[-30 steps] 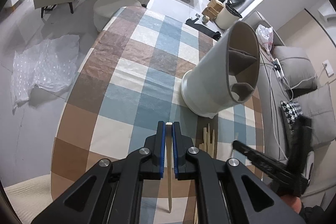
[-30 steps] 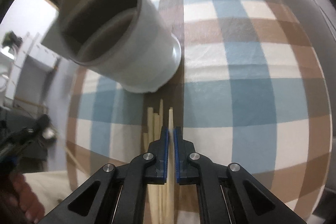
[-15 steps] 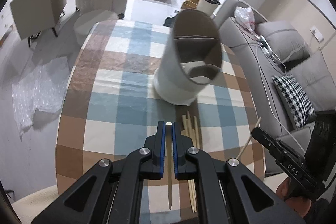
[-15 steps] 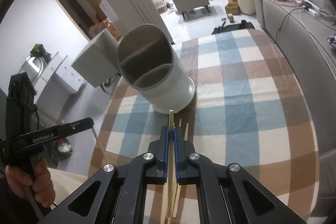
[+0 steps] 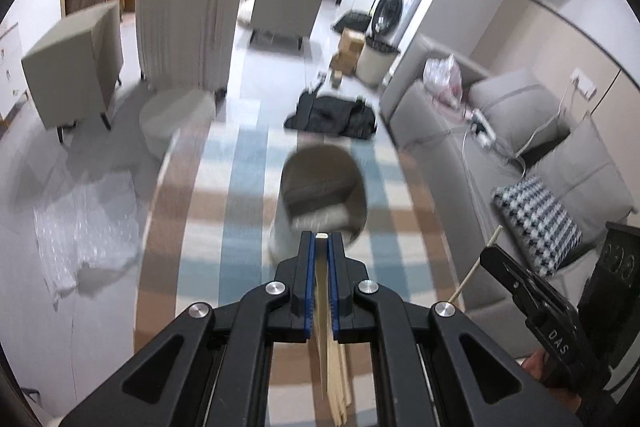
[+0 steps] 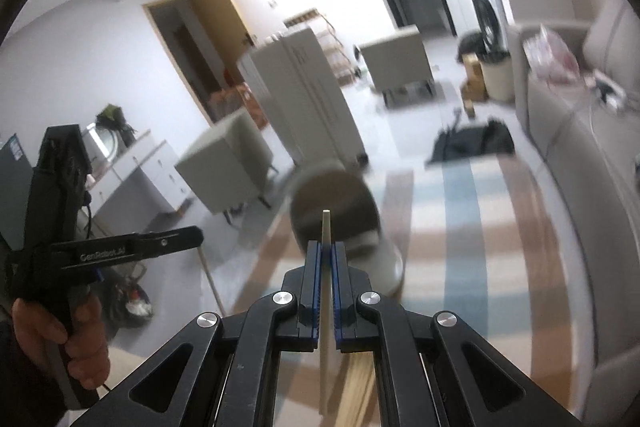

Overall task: Organize utensils
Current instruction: 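Raise both held chopsticks upright and carry them over the white holder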

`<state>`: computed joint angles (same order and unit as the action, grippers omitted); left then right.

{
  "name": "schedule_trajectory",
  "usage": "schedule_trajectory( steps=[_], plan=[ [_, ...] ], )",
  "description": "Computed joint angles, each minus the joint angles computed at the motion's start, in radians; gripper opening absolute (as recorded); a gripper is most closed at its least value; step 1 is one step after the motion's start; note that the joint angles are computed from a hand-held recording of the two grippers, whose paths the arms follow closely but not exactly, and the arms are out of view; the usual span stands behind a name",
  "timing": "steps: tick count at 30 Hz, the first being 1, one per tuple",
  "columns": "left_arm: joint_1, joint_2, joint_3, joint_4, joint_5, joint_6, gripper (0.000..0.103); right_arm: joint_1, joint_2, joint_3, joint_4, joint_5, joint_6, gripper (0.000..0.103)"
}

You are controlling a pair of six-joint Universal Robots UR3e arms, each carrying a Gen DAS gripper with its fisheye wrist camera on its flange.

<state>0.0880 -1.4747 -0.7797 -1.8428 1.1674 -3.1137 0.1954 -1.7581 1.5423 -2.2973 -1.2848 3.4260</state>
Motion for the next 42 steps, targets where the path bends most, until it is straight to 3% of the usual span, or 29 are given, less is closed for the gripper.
schedule_trajectory(
  steps=[6, 9, 13, 18, 22, 28, 42],
  plan=[
    [-0.021, -0.274, 0.452, 0.013, 0.032, -0.083, 0.002, -0.012, 0.216, -0.365, 0.056, 0.003, -0.043, 0.004],
    [-0.043, -0.375, 0.573, 0.078, 0.085, -0.123, 0.002, -0.007, 0.349, -0.565, 0.084, -0.008, -0.054, 0.004],
    [-0.064, -0.383, 0.429, 0.315, 0.130, -0.155, 0.002, 0.016, 0.552, -0.852, 0.126, -0.048, -0.080, 0.004],
    [-0.083, -0.396, 0.290, 0.503, 0.155, -0.167, 0.002, 0.028, 0.735, -1.047, 0.104, -0.083, -0.095, 0.004],
    [-0.081, -0.383, 0.168, 0.601, 0.155, -0.162, 0.002, 0.025, 0.823, -1.103, 0.072, -0.079, -0.085, 0.004],
    [-0.068, -0.336, 0.011, 0.681, 0.130, -0.170, 0.002, 0.023, 0.864, -1.047, -0.006, -0.073, -0.087, 0.004],
    [-0.102, -0.326, -0.017, 0.719, 0.165, -0.147, 0.002, 0.054, 0.826, -0.908, -0.058, -0.098, -0.145, 0.004]
  ],
)
